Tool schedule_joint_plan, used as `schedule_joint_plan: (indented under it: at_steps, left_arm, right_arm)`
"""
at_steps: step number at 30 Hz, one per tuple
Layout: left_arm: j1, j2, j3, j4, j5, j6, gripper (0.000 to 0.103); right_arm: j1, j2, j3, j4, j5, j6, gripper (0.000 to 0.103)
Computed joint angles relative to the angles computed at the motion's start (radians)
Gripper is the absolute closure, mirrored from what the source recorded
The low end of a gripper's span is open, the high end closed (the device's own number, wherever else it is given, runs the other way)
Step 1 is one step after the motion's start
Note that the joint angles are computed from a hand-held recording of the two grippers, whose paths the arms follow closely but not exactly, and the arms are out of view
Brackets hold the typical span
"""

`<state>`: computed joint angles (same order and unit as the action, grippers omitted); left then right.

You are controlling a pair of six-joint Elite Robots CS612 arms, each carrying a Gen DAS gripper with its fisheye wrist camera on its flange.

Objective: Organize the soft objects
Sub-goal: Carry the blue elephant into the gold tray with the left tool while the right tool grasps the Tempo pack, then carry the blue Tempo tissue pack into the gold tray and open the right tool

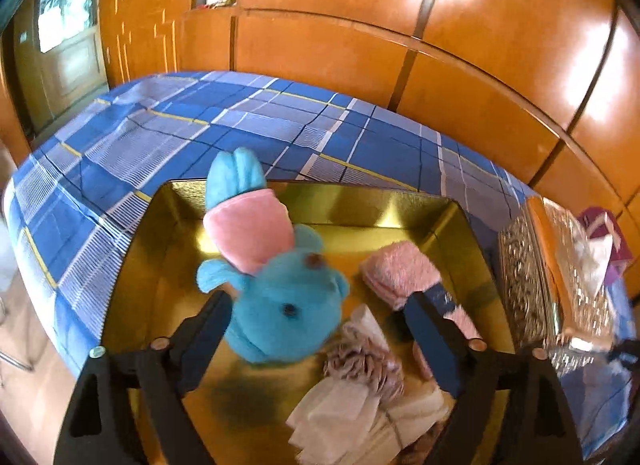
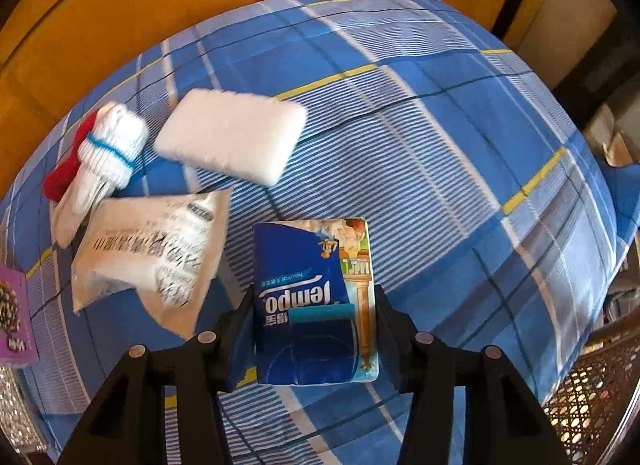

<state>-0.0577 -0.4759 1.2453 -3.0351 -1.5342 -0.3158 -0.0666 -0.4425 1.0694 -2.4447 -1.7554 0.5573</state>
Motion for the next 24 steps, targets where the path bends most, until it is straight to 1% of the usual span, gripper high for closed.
schedule_joint_plan:
  at_steps: [1, 3, 6, 11, 12, 13, 14, 16, 18, 20, 24]
  left_arm:
    - [-0.002, -0.005, 0.012, -0.009, 0.008, 0.014, 0.010]
    - [-0.004, -0.012, 0.031, -0.016, 0.014, 0.031, 0.008]
    - [-0.001, -0.023, 0.056, -0.033, 0.014, 0.024, 0.002]
    - [0.004, -0.045, 0.110, -0.059, 0.031, 0.006, 0.000]
    - [0.008, -0.050, 0.121, -0.060, 0.018, 0.002, 0.000]
    - [0.007, -0.058, 0.130, -0.039, 0.032, -0.006, 0.000]
    - [0.008, -0.064, 0.143, -0.045, 0.036, -0.012, 0.000]
    - [0.009, -0.073, 0.160, -0.056, 0.040, -0.020, 0.000]
    - [0.008, -0.079, 0.175, -0.067, 0.044, -0.021, 0.000]
    - [0.006, -0.084, 0.188, -0.085, 0.047, -0.020, 0.000]
    - [-0.002, -0.087, 0.204, -0.129, 0.063, -0.017, 0.000]
  right_arm:
    - [-0.001, -0.004, 0.006, -0.002, -0.014, 0.018, 0.051]
    - [-0.004, -0.014, 0.025, -0.027, -0.019, 0.050, 0.051]
    - [-0.006, -0.024, 0.047, -0.063, -0.040, 0.085, 0.051]
    - [-0.004, -0.045, 0.096, -0.187, -0.070, 0.099, 0.051]
    - [-0.003, -0.050, 0.109, -0.221, -0.076, 0.094, 0.051]
    - [-0.001, -0.051, 0.116, -0.250, -0.080, 0.087, 0.051]
    - [-0.003, -0.049, 0.116, -0.262, -0.078, 0.080, 0.051]
    - [-0.005, -0.047, 0.105, -0.251, -0.062, 0.060, 0.051]
    - [-0.004, -0.045, 0.089, -0.241, -0.065, 0.046, 0.051]
    - [-0.002, -0.051, 0.084, -0.253, -0.069, 0.031, 0.051]
    - [0.010, -0.041, 0.020, -0.246, -0.062, -0.046, 0.051]
